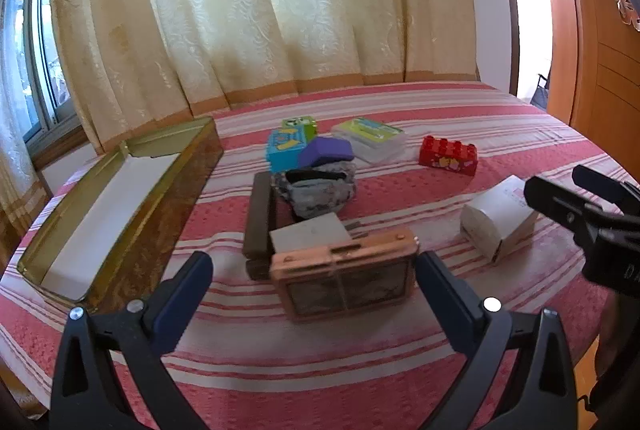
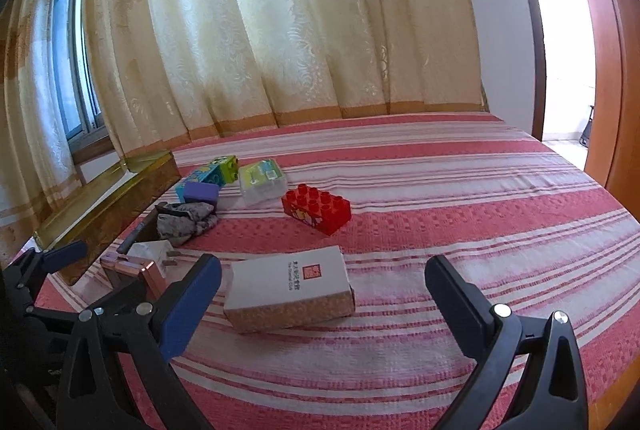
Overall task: Organize rigid objects
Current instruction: 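Grasp the copper-framed box with the left tool while the right tool grasps the white printed box, then lift both held boxes and carry them toward the gold tray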
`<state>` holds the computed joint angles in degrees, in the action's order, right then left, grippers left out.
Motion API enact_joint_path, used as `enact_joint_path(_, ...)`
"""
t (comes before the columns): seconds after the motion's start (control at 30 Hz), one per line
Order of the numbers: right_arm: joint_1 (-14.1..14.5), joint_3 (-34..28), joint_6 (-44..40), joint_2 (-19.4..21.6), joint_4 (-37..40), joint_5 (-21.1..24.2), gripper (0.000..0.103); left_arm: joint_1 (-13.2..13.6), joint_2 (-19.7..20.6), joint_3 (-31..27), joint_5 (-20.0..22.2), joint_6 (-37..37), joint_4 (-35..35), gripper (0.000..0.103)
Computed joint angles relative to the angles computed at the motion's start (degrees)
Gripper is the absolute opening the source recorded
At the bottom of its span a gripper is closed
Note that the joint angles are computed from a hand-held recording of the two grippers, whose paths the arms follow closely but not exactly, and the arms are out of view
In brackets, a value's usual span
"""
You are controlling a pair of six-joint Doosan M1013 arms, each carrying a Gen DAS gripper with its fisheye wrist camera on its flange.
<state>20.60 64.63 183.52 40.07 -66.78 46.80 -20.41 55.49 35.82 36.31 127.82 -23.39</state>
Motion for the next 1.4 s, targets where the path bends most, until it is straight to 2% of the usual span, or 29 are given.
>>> enact_joint_path(0.13,0.08,-2.14,-6.02,0.86,2.77,2.24,0.103,-0.36,-0.05,-0.41,0.87,-2.18,1.37,0.103)
enact_joint_path(0.27,-0.27,-1.98,-6.4,0.76,4.0,0.65,0.103,-0.68,0.01,-0.27,0.73,-2.66,2.71,0.103)
enact_joint_path(0.33,-0.33,-3.17,-9.5,1.37,5.71,1.5,0.103,-0.72,1.35,-3.08,3.23,-5.98,4.88,0.103)
enact_joint_path(0.4,-0.49,-3.86,-11.54,1.67,6.98,1.55,0.103,-0.53,1.81,-4.05,3.87,-6.59,4.35,0.102)
enact_joint_path(0.5,-1.08,-4.72,-13.96,1.89,9.99,0.86,0.102,-0.19,1.73,-3.65,3.91,-4.42,1.53,0.092)
enact_joint_path(0.57,-1.55,-5.43,-16.92,2.16,13.53,0.57,0.102,0.06,2.19,-4.51,5.71,-3.18,-0.16,0.077)
enact_joint_path(0.73,-1.9,-4.26,-16.12,1.48,14.02,-1.82,0.102,0.68,2.86,-6.03,8.01,-2.42,-3.31,0.077)
enact_joint_path(0.93,-1.62,-7.96,-24.79,3.34,17.6,1.8,0.099,1.41,2.79,-5.64,7.62,-0.33,-6.67,0.077)
enact_joint_path(0.97,-1.71,-8.24,-25.83,3.47,18.49,1.86,0.094,1.51,2.76,-5.52,7.41,0.02,-7.06,0.077)
enact_joint_path(1.03,-2.09,-7.88,-27.19,3.25,20.47,0.29,0.091,1.69,2.6,-5.17,7.01,0.7,-8.06,0.077)
enact_joint_path(1.07,-2.17,-7.65,-27.14,3.12,20.68,-0.17,0.083,1.76,2.43,-4.8,6.58,1.25,-8.58,0.077)
enact_joint_path(1.1,-2.2,-7.64,-27.25,3.14,20.84,-0.38,0.08,1.83,2.23,-4.34,6.14,1.94,-9.17,0.077)
enact_joint_path(1.27,-1.72,-8.03,-26.53,3.47,18.38,0.74,0.08,2.07,1.05,-1.69,2.51,5.56,-11.76,0.077)
enact_joint_path(1.4,-1.54,-6.39,-23.63,2.68,15.62,-1.14,0.08,2.42,0.88,-1.2,0.47,6.68,-12.89,0.077)
